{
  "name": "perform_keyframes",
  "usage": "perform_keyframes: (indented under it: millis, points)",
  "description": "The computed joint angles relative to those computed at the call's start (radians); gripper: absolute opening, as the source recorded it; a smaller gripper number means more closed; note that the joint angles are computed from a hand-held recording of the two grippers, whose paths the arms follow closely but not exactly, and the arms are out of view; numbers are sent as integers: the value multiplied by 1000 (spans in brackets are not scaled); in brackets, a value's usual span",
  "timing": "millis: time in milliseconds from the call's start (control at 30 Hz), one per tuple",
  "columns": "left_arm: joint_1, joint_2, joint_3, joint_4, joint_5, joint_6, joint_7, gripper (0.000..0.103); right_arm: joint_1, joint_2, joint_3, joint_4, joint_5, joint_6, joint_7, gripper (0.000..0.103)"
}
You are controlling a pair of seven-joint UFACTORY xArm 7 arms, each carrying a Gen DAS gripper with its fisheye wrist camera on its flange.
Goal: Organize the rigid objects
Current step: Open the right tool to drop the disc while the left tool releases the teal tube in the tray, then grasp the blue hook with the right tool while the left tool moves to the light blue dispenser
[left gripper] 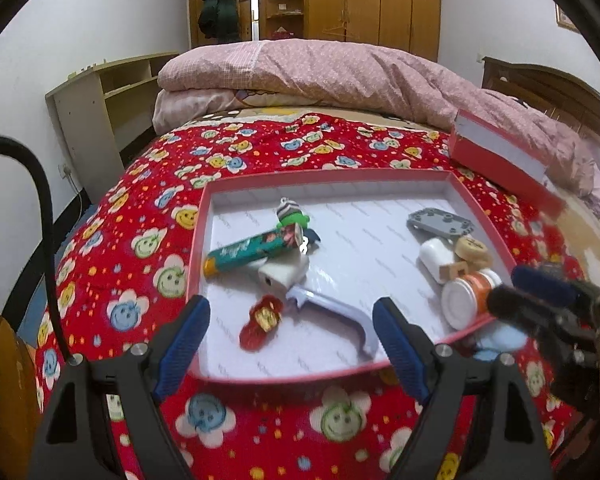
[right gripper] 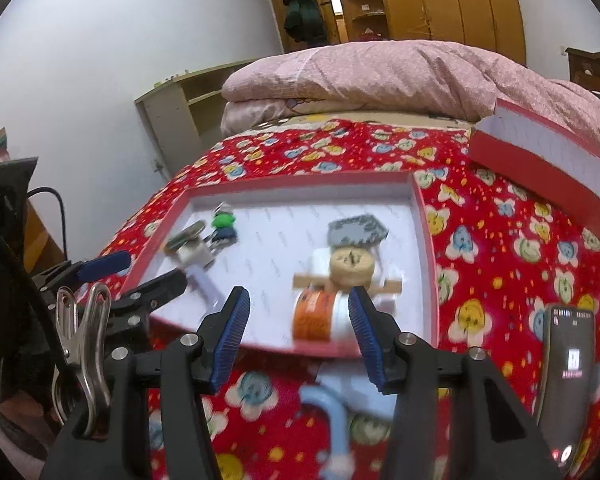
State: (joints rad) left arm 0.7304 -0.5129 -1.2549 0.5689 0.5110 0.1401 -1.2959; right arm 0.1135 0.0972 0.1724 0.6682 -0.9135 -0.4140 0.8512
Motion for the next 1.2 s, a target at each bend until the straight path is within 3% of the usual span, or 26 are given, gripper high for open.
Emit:
perform_keyframes:
  millis: [133, 267, 567, 733, 833, 967, 1200]
  points:
    - [-87, -17, 54, -38, -15, 2, -18, 87, 7, -61, -22, -78, -29, -25, 0, 53]
    - [-167, -25, 98, -63, -9, 17, -44, 87, 12, -94, -69, -128, -139, -66, 69, 53]
    - [-310, -13, 172, -103, 52, 57, -117, 87, 46, -159, -123, -242, -101, -66, -21, 53]
    - [-347, 0, 192, -116, 106, 62, -167, 87, 50, -161, -141, -276, -86, -58, -45, 53]
    - [-355, 8, 194, -120, 138, 64, -196, 87, 55, -156, -131, -293, -7, -51, -113, 53]
    - [-354, 33, 196, -118, 181, 61, -226, 87, 81, -135, -95, -301, 184, -16, -262, 49]
    - [-374, 54, 214, -130, 241, 61, -279, 87, 107, -74, -62, -263, 317, 9, -360, 37]
